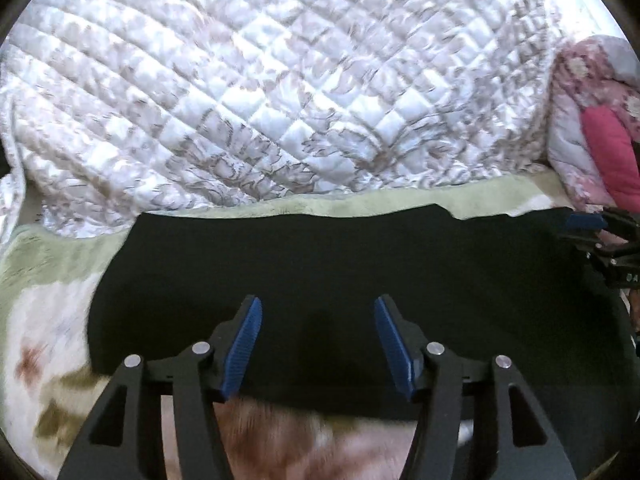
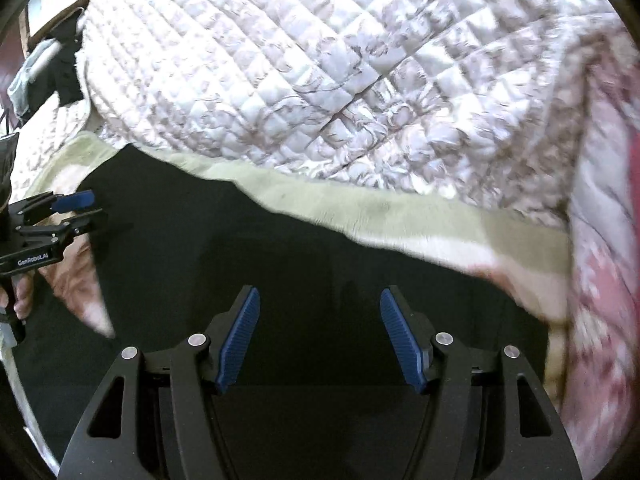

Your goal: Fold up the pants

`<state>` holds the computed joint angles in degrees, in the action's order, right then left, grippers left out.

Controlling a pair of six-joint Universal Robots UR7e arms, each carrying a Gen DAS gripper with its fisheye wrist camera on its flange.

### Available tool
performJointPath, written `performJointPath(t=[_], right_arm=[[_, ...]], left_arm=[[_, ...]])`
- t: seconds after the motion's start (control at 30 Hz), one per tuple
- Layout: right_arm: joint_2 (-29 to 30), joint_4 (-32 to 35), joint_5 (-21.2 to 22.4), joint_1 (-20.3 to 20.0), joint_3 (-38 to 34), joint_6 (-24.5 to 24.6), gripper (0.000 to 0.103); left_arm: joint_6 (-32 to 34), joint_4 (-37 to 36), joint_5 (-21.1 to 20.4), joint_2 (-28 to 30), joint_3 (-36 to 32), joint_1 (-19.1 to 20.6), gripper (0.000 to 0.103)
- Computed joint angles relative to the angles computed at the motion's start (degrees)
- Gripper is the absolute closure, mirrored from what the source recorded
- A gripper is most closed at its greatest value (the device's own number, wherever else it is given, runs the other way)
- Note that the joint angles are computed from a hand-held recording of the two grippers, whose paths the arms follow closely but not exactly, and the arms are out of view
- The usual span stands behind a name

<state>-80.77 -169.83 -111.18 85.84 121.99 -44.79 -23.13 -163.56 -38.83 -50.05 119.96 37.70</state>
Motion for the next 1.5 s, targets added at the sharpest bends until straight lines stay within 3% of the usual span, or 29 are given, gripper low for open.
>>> performJointPath(t=[0.2, 0.33, 0.37, 0.4, 0.43, 0.47, 0.5, 0.53, 0.67, 0.87, 1.07, 1.2, 1.37, 1.43, 1.5], right_arm=[[9.6, 2.0, -4.1, 0.9, -7.3, -3.5, 0.040], [12.0, 5.4, -3.6, 0.2, -10.2, -0.8, 0.037], [11.9, 5.9, -3.3, 0.2, -10.3, -0.1, 0.041], [11.7, 6.0, -2.8, 0.2, -10.2, -0.5, 0.057], [11.5, 5.5, -2.4, 0.3, -9.7, -1.6, 0.069], [11.2, 5.1, -2.3, 0.6, -9.2, -2.6, 0.091], [10.8, 5.4, -2.5, 1.1, -8.7, -3.1, 0.096], [10.8, 4.4, -3.3, 1.6, -8.3, -3.7, 0.096], [8.5, 3.9, -2.5, 2.7, -6.6, -3.2, 0.097], [-4.7, 4.2, 4.2, 4.8, 1.9, -1.9, 0.097], [-23.2, 10.0, 9.5, 4.2, 14.6, 0.4, 0.097], [-37.2, 18.4, 11.8, 0.4, 23.3, 3.2, 0.097], [-44.9, 25.4, 10.2, -7.7, 30.0, 6.3, 0.095], [-46.6, 27.7, 11.4, -10.6, 30.7, 7.2, 0.092], [-50.6, 30.4, 15.3, -13.5, 31.0, 7.1, 0.078]], left_arm=[[5.2, -2.5, -2.0, 4.8, -4.7, 3.4, 0.039], [6.8, -3.1, -0.8, 7.1, -5.6, 4.0, 0.037], [7.1, -3.0, -0.3, 7.3, -5.8, 4.0, 0.037], [7.2, -2.8, 0.3, 7.6, -5.9, 3.8, 0.039], [7.2, -2.5, 1.3, 8.0, -6.1, 3.6, 0.049], [7.3, -2.0, 2.5, 8.3, -6.3, 3.4, 0.057], [6.9, -0.7, 4.4, 8.7, -6.6, 3.1, 0.079], [6.8, 0.4, 5.4, 8.9, -7.1, 3.2, 0.095], [5.7, 0.8, 3.8, 7.0, -6.4, 3.1, 0.100], [0.3, -0.6, 4.0, 0.0, 1.1, -2.8, 0.101], [-14.5, 4.4, 0.7, -10.6, 12.9, -12.2, 0.100], [-26.6, 11.5, -4.1, -16.3, 19.9, -18.6, 0.101], [-39.2, 16.5, -10.3, -20.2, 26.2, -24.1, 0.100], [-41.0, 16.4, -11.5, -21.4, 27.3, -25.2, 0.100], [-42.6, 17.1, -11.1, -22.3, 27.7, -26.0, 0.100]])
